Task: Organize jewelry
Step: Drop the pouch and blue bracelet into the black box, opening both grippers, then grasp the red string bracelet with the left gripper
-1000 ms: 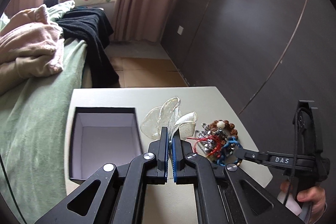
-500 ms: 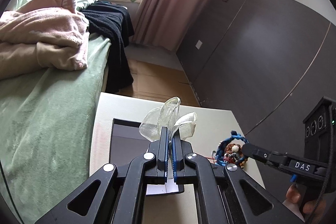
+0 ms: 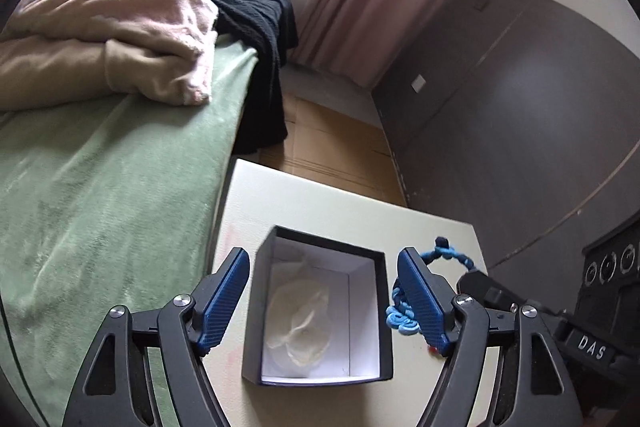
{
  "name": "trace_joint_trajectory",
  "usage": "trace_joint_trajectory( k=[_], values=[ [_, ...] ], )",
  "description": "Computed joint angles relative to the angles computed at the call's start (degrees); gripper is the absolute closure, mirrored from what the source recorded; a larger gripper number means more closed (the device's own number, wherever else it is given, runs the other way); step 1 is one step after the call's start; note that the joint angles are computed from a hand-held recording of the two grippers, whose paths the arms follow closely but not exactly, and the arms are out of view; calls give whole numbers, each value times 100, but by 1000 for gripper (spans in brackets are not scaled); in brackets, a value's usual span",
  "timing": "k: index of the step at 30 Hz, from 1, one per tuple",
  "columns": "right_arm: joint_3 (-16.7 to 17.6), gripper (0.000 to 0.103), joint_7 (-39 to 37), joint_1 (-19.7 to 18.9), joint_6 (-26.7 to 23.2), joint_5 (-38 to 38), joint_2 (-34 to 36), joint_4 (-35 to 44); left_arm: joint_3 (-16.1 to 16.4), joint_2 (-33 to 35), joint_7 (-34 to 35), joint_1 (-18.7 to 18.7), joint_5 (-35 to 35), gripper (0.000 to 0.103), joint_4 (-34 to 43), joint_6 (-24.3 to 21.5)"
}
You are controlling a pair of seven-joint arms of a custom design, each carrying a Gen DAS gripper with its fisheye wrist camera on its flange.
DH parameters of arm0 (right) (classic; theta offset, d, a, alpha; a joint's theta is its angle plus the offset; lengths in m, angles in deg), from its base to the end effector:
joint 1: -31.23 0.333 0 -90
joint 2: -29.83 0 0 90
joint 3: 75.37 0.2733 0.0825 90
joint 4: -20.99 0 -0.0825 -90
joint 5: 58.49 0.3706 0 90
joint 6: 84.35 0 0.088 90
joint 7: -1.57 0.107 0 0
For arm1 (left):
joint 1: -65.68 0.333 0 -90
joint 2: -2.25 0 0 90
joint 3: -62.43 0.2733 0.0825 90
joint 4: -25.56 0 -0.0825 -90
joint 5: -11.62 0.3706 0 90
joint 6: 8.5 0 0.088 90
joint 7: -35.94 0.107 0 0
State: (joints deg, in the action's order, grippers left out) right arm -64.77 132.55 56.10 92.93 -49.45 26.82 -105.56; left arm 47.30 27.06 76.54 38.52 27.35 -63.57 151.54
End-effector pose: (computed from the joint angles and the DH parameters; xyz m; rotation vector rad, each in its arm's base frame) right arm 0.4632 0.3156 0.4807 -1.3563 1.7378 -0.0466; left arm 0.5283 -0.4553 0.4689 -1.9589 2.0032 -1.2201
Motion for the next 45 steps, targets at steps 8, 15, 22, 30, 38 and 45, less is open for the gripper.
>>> trace_joint_trajectory(
  k=[8, 15, 22, 30, 38, 45],
  values=[
    [-10, 71, -1581, 340, -351, 1783, 537, 654, 247, -222, -542, -49, 271, 26, -300, 27],
    [-132, 38, 241, 180, -731, 130, -20, 56, 237, -325, -784, -163, 688, 26, -361, -52],
    [549, 38, 2454, -869, -1411, -1977, -1202, -798, 152, -299, -768, -326, 833, 26, -291, -8],
    [670, 38, 2876, -1176, -1930, -2117, -2080, -1400, -17, 40, -372, -601, 910, 26, 232, -323],
    [532, 38, 2725, -1182, -2153, -1492, -2733, -1997, -205, 477, 284, -812, 523, 26, 745, -402],
    [443, 38, 2549, -1192, -2193, -1006, -3099, -2374, 4, 957, 521, -1246, 645, 29, 1447, -868]
  ],
)
